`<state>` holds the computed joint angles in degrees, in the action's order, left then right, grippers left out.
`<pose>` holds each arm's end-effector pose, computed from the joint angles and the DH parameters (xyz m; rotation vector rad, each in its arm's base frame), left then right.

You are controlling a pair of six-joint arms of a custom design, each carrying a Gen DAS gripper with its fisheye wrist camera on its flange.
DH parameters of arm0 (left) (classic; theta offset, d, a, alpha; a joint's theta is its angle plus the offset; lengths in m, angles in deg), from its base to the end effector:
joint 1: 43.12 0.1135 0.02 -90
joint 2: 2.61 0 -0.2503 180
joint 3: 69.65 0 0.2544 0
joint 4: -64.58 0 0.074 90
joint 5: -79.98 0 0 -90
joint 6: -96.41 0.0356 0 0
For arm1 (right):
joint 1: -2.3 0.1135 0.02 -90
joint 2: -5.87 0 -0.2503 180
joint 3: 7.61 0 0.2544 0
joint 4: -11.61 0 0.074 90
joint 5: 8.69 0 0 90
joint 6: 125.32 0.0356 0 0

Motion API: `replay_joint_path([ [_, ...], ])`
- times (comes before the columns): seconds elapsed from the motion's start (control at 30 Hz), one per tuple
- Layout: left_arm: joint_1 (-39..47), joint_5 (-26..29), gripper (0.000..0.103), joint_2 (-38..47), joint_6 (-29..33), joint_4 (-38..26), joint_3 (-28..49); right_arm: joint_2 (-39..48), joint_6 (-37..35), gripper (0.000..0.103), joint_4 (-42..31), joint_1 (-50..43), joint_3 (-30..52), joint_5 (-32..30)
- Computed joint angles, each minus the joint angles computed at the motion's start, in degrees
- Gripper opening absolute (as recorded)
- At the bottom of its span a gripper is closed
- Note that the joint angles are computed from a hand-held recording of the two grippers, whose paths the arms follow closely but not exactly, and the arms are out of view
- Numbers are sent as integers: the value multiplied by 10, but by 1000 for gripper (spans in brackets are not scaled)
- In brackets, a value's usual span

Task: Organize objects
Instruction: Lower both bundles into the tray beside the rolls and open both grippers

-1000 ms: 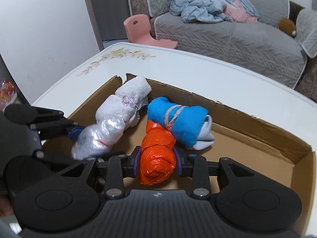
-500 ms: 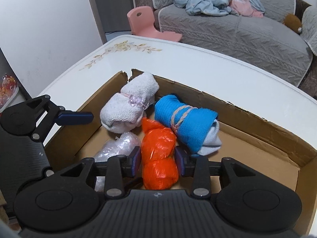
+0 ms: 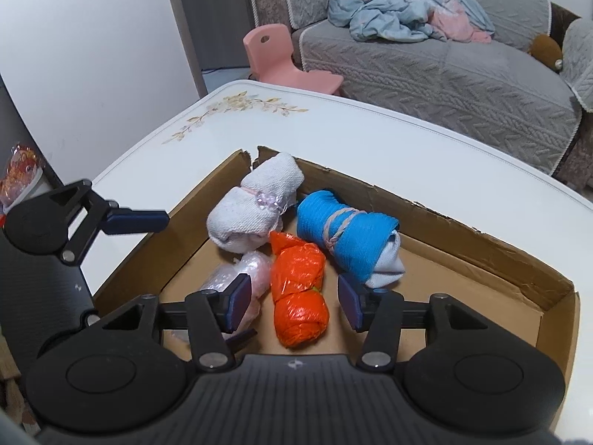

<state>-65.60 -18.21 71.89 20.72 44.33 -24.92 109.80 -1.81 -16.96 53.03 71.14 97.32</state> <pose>0.2275 -0.0887 0.1447 0.7079 2.3296 0.1107 0.2446 0.2837 0.1609 -0.2581 2.4661 0.2854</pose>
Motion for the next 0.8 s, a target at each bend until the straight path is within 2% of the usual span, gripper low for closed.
replay_joint_path([
  [0.57,1,6,102,-107,17,-83,-17,-42,-8,63,-37,34,-1,31],
  [0.8,15,27,102,-166,32,-129,-23,-65,-19,69,-47,51,-9,43],
])
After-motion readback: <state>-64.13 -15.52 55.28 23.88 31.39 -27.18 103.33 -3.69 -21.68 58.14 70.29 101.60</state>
